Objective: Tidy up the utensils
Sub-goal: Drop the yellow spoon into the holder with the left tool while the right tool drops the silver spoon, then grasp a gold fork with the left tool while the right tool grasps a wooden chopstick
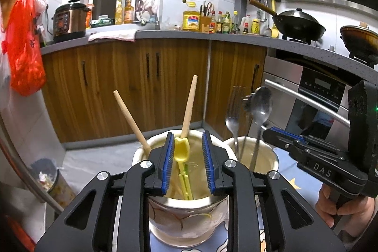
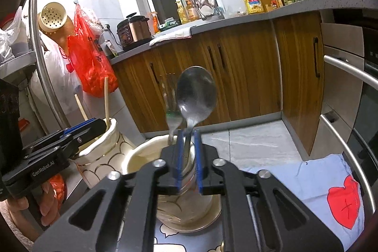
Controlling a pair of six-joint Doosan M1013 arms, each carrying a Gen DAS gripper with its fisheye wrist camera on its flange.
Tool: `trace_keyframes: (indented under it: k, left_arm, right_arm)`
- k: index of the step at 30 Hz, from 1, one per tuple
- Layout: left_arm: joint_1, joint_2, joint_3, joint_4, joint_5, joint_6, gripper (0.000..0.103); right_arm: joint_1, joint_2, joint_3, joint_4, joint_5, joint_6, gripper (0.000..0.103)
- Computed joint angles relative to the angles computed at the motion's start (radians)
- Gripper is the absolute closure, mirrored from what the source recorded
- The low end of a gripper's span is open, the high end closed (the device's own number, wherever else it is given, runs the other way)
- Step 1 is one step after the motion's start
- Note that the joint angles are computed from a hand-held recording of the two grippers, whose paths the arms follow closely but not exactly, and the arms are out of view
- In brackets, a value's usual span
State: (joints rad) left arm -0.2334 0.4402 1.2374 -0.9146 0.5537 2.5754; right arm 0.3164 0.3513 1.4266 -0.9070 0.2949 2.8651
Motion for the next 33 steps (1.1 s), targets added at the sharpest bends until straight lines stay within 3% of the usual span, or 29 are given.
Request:
trace_keyframes:
  k: [1, 5, 7, 10, 12, 16, 18, 25, 33]
  left_arm:
    - [0.0, 0.0, 0.0, -0.001, 0.001, 0.001, 0.077]
    - [-0.003, -0.004, 0.004, 0.009, -0.007, -0.007, 0.072]
    - [-0.007, -0.009, 0.007, 0.032, -0.024, -0.025, 0.071]
    - [-0.011, -0.028, 0.022, 0.053, -0.048, -0.05, 0.054]
    - [-0.012, -0.045, 0.038, 0.036, -0.063, -0.045, 0.032]
    - [-0.021, -0.082, 0.071, 0.1, -0.083, -0.109, 0.022]
    - [-0.029, -0.099, 0.084, 0.164, -0.078, -0.166, 0.015]
    - [-0.071, -0.144, 0.131, 0.324, -0.028, -0.28, 0.013]
    - [-0.111, -0.139, 0.168, 0.325, 0.055, -0.263, 0.012]
  right_arm:
    - [-0.001, -0.001, 0.001, -0.001, -0.003, 0.003, 0.075]
    - [0.001, -0.008, 0.008, -0.025, -0.003, 0.021, 0.074]
    - [0.001, -0.015, 0.015, -0.015, -0.006, 0.014, 0.066]
    - [-0.001, -0.037, 0.031, 0.018, -0.016, -0.015, 0.054]
    - [0.001, -0.056, 0.045, 0.022, -0.004, -0.026, 0.048]
    - [0.002, -0.097, 0.078, 0.064, 0.017, -0.061, 0.03]
    - [-0.002, -0.119, 0.1, 0.125, 0.025, -0.115, 0.025]
    - [-0.002, -0.173, 0.166, 0.178, 0.105, -0.174, 0.011]
    - [-0.022, -0.176, 0.201, 0.307, 0.191, -0.288, 0.012]
